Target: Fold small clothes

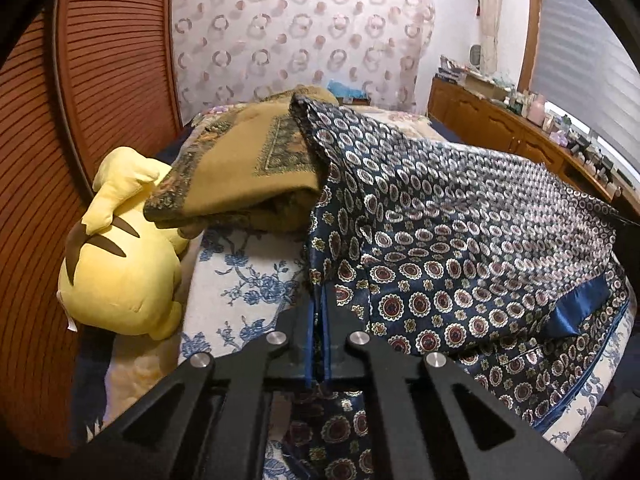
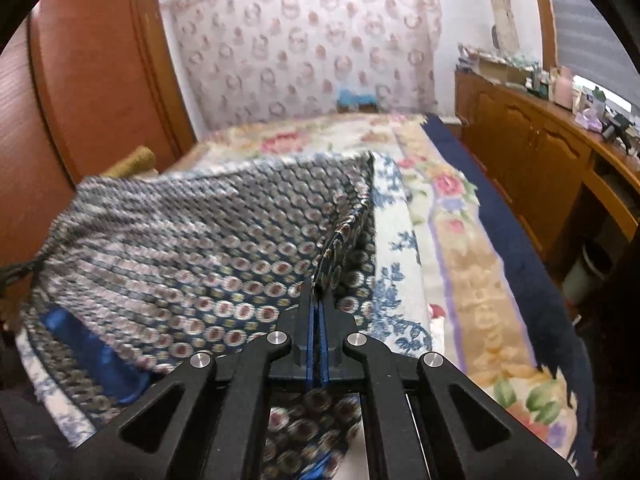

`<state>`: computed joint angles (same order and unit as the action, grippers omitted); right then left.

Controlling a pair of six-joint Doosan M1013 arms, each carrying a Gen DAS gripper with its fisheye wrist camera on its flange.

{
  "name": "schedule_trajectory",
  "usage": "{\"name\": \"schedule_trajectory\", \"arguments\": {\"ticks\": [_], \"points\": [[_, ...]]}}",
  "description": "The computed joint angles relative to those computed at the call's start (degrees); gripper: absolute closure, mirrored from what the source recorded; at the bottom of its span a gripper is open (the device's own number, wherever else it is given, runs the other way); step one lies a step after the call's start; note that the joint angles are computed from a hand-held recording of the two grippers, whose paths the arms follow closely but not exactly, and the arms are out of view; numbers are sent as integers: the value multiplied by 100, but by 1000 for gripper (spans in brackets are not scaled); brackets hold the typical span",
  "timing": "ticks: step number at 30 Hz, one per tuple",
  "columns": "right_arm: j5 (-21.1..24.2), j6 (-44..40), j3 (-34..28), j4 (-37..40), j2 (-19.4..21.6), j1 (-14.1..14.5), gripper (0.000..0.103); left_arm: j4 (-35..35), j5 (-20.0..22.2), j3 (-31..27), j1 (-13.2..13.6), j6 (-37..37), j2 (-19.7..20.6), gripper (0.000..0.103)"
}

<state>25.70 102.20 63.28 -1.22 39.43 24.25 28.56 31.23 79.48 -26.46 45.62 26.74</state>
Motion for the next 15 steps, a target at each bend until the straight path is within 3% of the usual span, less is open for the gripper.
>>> {"name": "schedule_trajectory", "arguments": {"ticks": [5, 9, 11, 13, 15], "points": [[-81, -239, 199, 191, -172, 7, 103, -8, -98, 116, -15, 25, -115, 102], [-26, 248, 195, -401, -164, 34, 103, -23, -45, 125, -32, 46, -106, 102], [101, 634, 64, -759, -88, 29, 94, -15, 2, 88, -31, 25, -66, 102], [275, 828, -154, -978, 46, 18, 67, 11, 91, 33, -34, -6, -22, 102], [477, 774, -369, -1009, 187, 4, 59, 51, 170, -10, -45, -21, 6, 102]]}}
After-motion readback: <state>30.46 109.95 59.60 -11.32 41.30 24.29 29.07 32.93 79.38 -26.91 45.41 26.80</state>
